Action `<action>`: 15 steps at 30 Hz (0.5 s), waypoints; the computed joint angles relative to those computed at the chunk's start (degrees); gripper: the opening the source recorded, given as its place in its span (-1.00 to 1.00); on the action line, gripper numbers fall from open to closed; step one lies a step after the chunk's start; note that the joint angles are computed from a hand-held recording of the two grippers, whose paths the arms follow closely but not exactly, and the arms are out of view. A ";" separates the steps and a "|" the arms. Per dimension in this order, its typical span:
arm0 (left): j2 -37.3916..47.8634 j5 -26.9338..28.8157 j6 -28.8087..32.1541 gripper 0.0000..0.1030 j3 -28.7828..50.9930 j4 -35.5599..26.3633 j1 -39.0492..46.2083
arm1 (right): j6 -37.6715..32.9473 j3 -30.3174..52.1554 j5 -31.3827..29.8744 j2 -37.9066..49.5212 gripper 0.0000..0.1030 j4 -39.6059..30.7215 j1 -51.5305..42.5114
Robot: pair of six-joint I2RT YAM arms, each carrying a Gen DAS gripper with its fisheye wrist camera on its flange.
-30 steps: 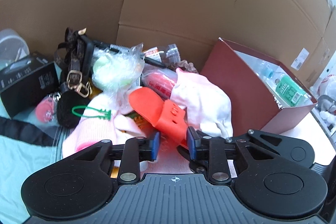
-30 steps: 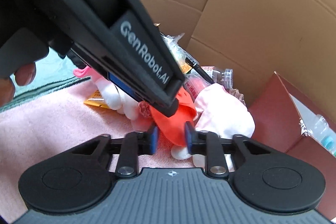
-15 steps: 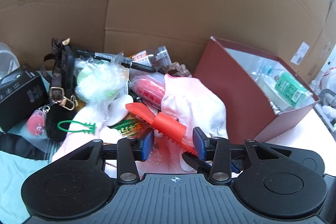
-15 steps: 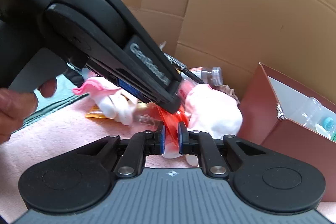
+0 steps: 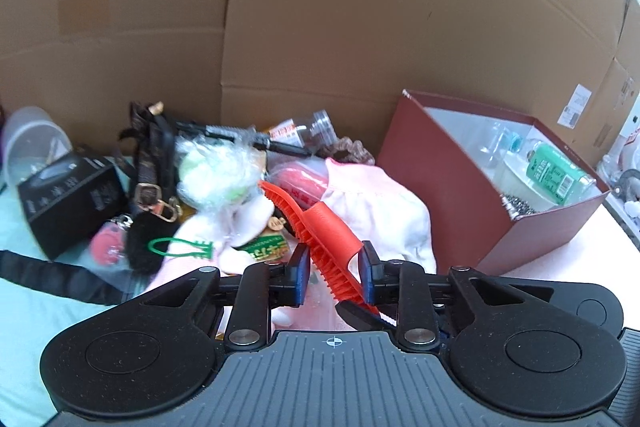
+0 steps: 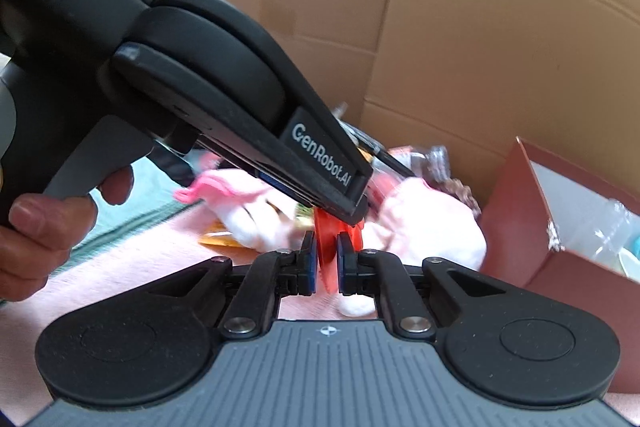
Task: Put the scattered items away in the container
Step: 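Grasp the red scrubber edge with the right gripper and lift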
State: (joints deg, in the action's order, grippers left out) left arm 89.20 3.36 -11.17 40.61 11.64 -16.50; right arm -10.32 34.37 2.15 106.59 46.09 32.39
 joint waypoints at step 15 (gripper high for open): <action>-3.92 -4.86 1.35 -0.53 8.72 -3.24 -10.56 | 2.00 -7.71 0.88 -16.00 -0.78 2.76 -4.67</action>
State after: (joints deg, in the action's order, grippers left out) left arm 85.28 -1.50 -9.83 49.32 8.40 -27.06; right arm -8.31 26.66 3.03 90.60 48.85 27.72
